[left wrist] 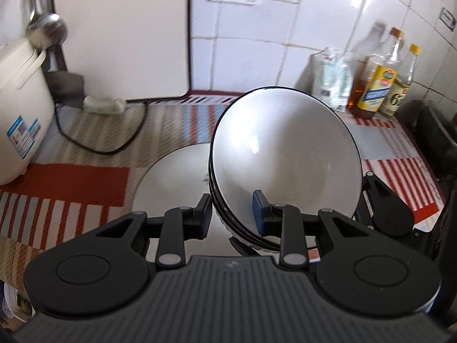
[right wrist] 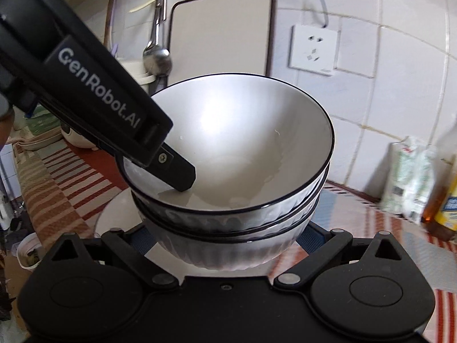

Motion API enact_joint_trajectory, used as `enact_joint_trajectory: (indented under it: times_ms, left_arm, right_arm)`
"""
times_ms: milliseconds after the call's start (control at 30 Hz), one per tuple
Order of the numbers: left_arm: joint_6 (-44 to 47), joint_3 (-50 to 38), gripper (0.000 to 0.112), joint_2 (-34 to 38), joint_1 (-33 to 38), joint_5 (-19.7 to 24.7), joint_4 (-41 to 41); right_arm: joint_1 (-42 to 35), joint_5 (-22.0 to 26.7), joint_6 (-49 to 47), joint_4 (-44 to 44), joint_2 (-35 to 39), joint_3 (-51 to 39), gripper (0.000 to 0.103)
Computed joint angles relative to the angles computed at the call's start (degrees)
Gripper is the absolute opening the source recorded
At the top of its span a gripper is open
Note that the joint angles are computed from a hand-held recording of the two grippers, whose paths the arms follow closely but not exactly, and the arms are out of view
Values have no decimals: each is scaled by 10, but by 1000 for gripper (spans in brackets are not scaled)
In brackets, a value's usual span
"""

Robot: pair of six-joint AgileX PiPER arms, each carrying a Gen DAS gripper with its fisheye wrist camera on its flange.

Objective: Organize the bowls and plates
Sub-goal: 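Lift the bowl stack with the left gripper and carry it over the plate stack, then lower the bowl stack onto the sun plate with the left gripper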

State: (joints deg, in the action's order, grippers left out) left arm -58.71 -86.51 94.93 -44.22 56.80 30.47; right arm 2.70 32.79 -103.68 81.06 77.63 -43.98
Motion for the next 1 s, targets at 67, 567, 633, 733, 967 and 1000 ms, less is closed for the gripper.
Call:
enact_joint_trajectory:
  times_ms: [67, 567, 633, 733, 967, 1000]
  left_arm:
    - [11, 22, 28, -10, 16, -14, -7]
    - [109, 70, 28, -20, 107, -92, -105]
    - [109, 75, 28, -19, 108, -98, -102]
    - [126, 79, 28, -14, 115, -106, -112]
    - [137, 86, 28, -16, 121, -114, -120]
    - [141, 82, 28, -15, 119, -110, -121]
  right_arm:
    - [32, -26, -4, 17, 11, 1, 101]
    - [110, -110, 82, -39, 67, -41, 101]
    - [115, -118, 104, -58, 70, -45, 101]
    - [129, -139, 130, -64, 72, -42, 101]
    - [135, -149, 125, -59, 83, -42, 101]
    - [136, -151, 118, -48, 83, -39, 101]
